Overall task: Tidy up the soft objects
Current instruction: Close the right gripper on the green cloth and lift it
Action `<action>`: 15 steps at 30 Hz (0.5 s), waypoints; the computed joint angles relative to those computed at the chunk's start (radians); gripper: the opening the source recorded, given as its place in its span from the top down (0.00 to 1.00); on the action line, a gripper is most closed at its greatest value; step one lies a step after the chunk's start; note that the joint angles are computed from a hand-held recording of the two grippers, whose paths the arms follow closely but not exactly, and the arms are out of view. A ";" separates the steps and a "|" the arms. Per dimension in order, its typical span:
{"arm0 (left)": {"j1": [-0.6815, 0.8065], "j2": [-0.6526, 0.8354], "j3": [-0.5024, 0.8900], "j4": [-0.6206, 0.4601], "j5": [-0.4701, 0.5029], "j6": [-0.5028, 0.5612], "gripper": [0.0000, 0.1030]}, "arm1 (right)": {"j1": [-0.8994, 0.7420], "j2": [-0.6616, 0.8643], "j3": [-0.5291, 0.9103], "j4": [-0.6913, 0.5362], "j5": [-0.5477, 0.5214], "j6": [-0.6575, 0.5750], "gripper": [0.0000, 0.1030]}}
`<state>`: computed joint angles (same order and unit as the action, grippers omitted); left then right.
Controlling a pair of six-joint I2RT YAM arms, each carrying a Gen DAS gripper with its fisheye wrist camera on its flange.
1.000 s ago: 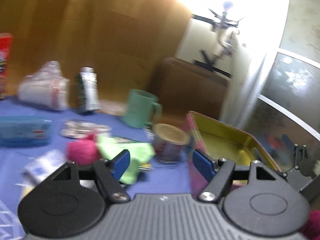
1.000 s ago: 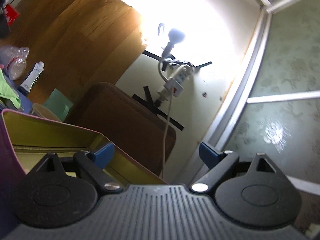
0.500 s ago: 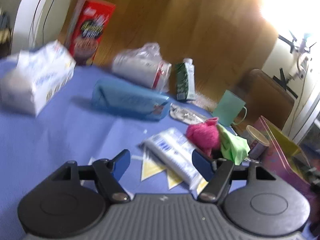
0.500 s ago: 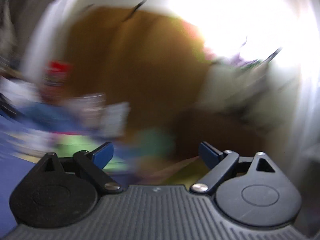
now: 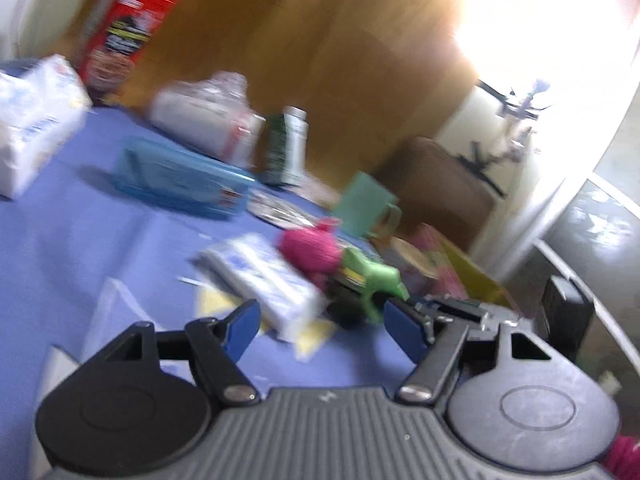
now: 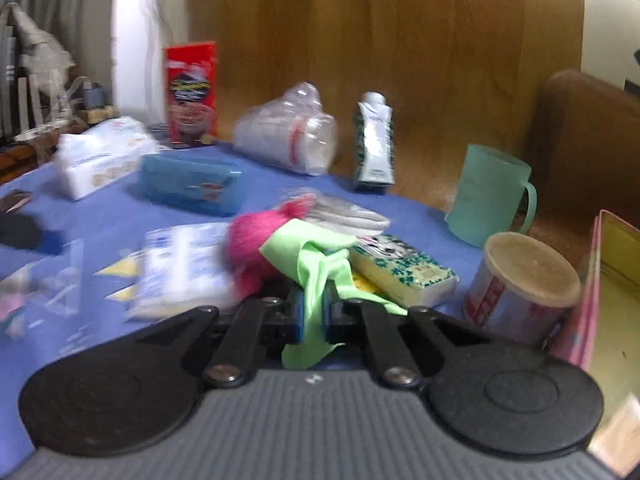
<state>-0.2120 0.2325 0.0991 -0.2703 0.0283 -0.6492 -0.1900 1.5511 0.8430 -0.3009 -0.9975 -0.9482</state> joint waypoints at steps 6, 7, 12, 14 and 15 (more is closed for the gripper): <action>-0.340 0.417 0.003 0.361 -0.138 -0.081 0.33 | -0.177 -0.127 -0.110 -0.393 -0.069 -0.477 0.89; -0.369 0.509 0.022 0.406 -0.148 -0.094 0.33 | -0.205 -0.145 -0.146 -0.401 -0.068 -0.532 0.88; -0.416 0.803 0.074 0.506 -0.121 -0.130 0.66 | -0.299 -0.199 -0.296 -0.267 -0.097 -0.634 0.65; -0.422 0.827 0.072 0.519 -0.120 -0.138 0.74 | -0.315 -0.186 -0.289 -0.239 -0.107 -0.593 0.38; -0.420 0.816 0.071 0.509 -0.106 -0.141 0.77 | -0.313 -0.141 -0.248 -0.277 -0.103 -0.589 0.40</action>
<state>-0.6316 1.0483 0.1705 0.2386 -0.0780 -0.7902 -0.5027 1.4100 0.5952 -0.5779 -1.1000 -1.5369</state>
